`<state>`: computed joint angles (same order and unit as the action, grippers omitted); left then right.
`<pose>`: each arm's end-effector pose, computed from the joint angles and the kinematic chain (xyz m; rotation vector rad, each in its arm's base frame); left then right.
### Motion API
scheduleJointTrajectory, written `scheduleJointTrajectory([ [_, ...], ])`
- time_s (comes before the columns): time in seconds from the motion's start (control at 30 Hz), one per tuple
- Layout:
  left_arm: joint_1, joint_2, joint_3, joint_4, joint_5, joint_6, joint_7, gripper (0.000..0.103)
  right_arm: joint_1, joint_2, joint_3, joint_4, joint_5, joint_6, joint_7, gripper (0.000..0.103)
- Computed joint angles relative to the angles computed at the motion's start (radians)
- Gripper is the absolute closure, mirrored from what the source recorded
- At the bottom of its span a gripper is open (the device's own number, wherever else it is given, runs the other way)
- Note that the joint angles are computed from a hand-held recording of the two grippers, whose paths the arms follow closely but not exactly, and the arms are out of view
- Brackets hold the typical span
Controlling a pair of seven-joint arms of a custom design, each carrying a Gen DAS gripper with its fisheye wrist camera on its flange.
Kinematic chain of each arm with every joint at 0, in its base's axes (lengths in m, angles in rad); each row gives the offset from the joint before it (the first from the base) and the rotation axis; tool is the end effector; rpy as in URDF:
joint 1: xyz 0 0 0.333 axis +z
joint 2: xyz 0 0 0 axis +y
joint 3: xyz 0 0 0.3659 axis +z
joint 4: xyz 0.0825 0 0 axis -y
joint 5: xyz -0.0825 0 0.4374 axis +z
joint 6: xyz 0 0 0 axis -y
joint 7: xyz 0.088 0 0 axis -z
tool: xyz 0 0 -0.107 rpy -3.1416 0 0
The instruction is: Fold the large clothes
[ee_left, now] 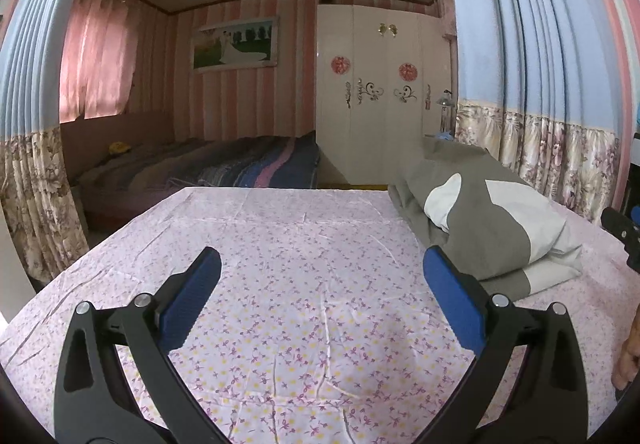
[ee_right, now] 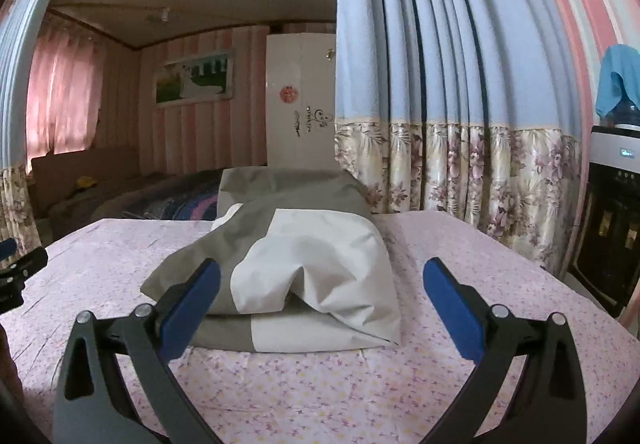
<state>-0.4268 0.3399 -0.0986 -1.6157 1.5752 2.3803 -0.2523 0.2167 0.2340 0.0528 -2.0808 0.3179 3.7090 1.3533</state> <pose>0.6710 -0.3656 0.5117 -1.5659 1.1870 -0.8825 0.6470 0.1329 0.4969 -1.3809 1.2917 -1.0215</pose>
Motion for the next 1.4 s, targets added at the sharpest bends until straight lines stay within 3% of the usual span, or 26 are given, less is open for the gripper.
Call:
scheduleJointTrajectory([
  [0.13,-0.002,0.001,0.001,0.001,0.001,-0.003,0.008,0.003,0.001,0.0,0.004,-0.012,-0.024,0.04,-0.007,0.002],
  [0.77,-0.012,0.007,0.002,0.009,0.01,-0.024,0.007,0.003,-0.037,-0.014,0.016,-0.029,-0.147,0.014,0.103,0.002],
  [1.4,-0.013,0.004,0.001,0.005,0.021,-0.031,-0.003,0.003,-0.019,-0.014,0.01,-0.027,-0.094,0.01,0.072,0.002],
])
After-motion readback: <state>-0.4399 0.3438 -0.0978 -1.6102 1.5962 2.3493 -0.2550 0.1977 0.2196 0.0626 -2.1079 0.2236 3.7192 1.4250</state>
